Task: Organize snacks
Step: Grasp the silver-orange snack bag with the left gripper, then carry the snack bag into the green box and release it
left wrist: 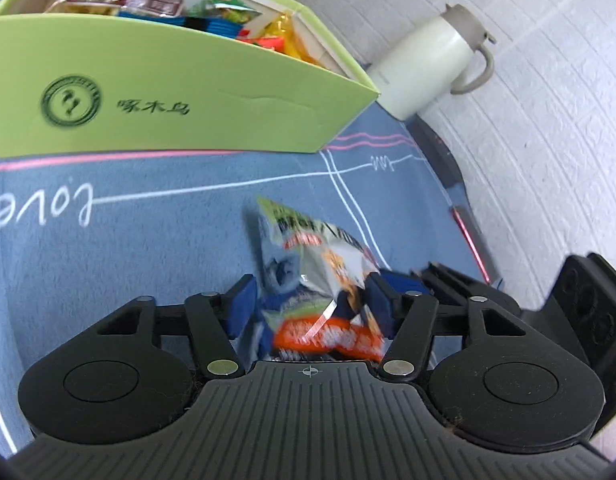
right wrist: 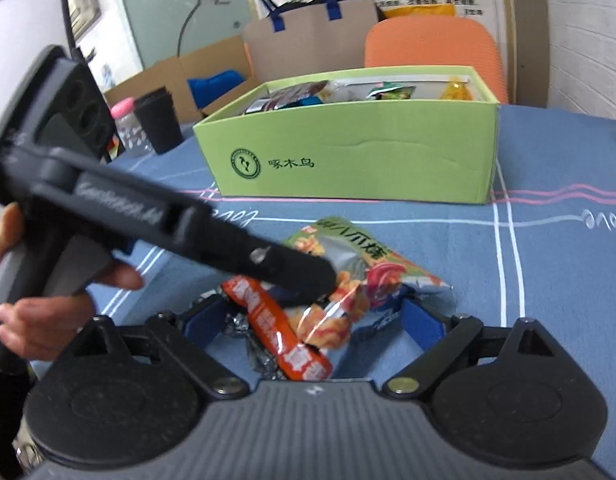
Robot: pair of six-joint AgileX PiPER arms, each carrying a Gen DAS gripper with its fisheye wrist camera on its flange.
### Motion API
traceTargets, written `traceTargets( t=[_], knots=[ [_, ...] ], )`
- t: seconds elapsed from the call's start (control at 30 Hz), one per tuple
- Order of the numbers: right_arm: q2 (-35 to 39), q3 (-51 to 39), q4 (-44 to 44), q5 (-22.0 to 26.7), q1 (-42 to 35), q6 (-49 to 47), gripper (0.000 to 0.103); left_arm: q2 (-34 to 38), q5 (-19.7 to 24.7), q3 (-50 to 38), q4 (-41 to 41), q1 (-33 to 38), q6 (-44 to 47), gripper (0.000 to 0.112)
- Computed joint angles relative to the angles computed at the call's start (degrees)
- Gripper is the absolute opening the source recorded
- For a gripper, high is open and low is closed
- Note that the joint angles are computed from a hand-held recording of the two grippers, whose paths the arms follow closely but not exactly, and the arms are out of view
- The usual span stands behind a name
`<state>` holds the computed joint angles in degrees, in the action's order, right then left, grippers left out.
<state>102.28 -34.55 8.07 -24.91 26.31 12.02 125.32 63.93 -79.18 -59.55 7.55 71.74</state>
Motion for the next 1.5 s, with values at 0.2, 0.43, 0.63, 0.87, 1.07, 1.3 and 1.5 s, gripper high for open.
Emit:
traceTargets(
  t=[0.2,0.43,0.63,0.87,1.07,1.3,1.5],
  knots=[
    [-0.47,1.28,-6.16,-3.43,3.39,4.32,0.094,-9.74,-6.68,15.08,-3.21,3.15,6.72,0.039],
    [-4.25,7.76,20.01,-8.95,13.96,-14.32,0.094,-20.49,-14.61,32.04,-12.83,5.82,18.31,0.057],
    [-3.62,9.36,22.53,-14.22,14.86,-10.58,0.094,-20.14,-14.68,30.04,-15.65,6.32,12.54,0.075],
    [3.13,2.07,13.73,-7.91,9.66,-5.89,0.093,-16.36,-18.74,27.85,-15.44,2.05,8.54,0.069],
    [3.25,5.39,13.23,-13.37,10.93,-5.27,0.073,-12.64,-12.44,25.83,-14.77,4.08,10.49,0.037],
    [-5.42,5.06,19.47,-10.65,8.71,-16.23,0.075,-16.77,-10.58,23.83,-17.05,1.36,9.40,0.038],
    [-6.42,-8.92,8.13,-0.23,-4.12,-19.10,0.076,-14.95,-10.65,7.19,-17.74,-3.75,2.01,0.038]
  ],
)
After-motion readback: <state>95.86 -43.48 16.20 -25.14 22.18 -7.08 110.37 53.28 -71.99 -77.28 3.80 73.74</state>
